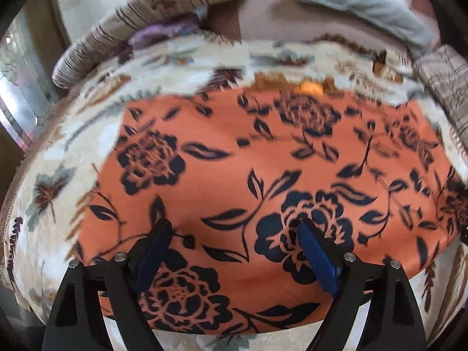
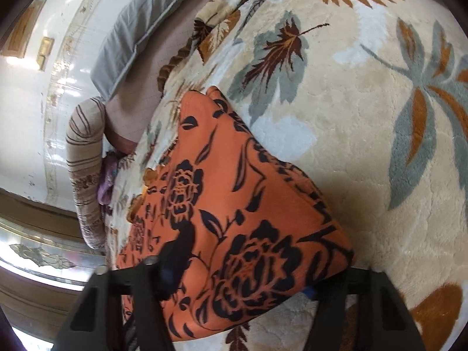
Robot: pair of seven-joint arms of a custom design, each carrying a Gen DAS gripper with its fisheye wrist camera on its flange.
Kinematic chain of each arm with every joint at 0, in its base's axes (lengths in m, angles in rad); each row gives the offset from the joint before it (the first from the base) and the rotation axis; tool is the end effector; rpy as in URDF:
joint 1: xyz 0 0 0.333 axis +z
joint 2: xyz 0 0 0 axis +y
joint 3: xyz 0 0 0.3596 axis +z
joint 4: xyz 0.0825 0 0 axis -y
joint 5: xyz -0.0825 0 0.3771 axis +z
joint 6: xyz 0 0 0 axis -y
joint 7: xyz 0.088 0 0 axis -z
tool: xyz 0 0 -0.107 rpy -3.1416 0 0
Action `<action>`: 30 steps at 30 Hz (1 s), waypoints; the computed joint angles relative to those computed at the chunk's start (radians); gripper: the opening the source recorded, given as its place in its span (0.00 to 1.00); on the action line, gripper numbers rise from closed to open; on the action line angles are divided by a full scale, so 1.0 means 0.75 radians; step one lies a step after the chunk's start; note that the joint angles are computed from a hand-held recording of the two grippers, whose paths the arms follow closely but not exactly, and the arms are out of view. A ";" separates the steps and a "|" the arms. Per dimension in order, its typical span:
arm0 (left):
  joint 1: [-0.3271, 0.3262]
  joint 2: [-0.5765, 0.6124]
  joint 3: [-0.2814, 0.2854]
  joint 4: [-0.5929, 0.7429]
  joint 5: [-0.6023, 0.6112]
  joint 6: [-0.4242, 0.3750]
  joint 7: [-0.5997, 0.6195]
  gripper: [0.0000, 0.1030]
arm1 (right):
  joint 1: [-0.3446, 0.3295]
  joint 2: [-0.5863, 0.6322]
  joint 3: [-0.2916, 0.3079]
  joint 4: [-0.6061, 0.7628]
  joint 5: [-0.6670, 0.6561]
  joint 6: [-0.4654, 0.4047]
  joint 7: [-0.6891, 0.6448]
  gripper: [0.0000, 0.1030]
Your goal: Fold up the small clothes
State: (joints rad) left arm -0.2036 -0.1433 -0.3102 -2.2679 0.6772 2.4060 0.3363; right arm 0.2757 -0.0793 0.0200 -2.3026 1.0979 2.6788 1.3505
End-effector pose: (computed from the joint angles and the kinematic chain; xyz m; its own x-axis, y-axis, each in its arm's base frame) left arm 0.4440 -0.2521 0.4920 0.2863 -0.9548 -0.0802 -0.7992 -0.1918 -0.5696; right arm 0.5048 0.1251 0.4638 -0.1982 -0.7081 -0.6778 -0.8725 0.4425 -0.2071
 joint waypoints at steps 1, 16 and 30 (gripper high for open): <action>0.003 -0.004 -0.004 -0.009 0.029 0.012 -0.024 0.85 | -0.003 0.002 0.000 0.000 -0.021 -0.003 0.014 0.46; 0.130 -0.408 0.074 -0.343 -0.228 0.385 0.082 0.88 | 0.056 -0.035 0.078 0.100 -0.576 0.131 0.307 0.11; 0.578 -1.019 0.156 -0.864 -0.442 0.314 0.014 0.86 | 0.472 0.357 0.354 0.520 -1.562 -0.036 0.644 0.12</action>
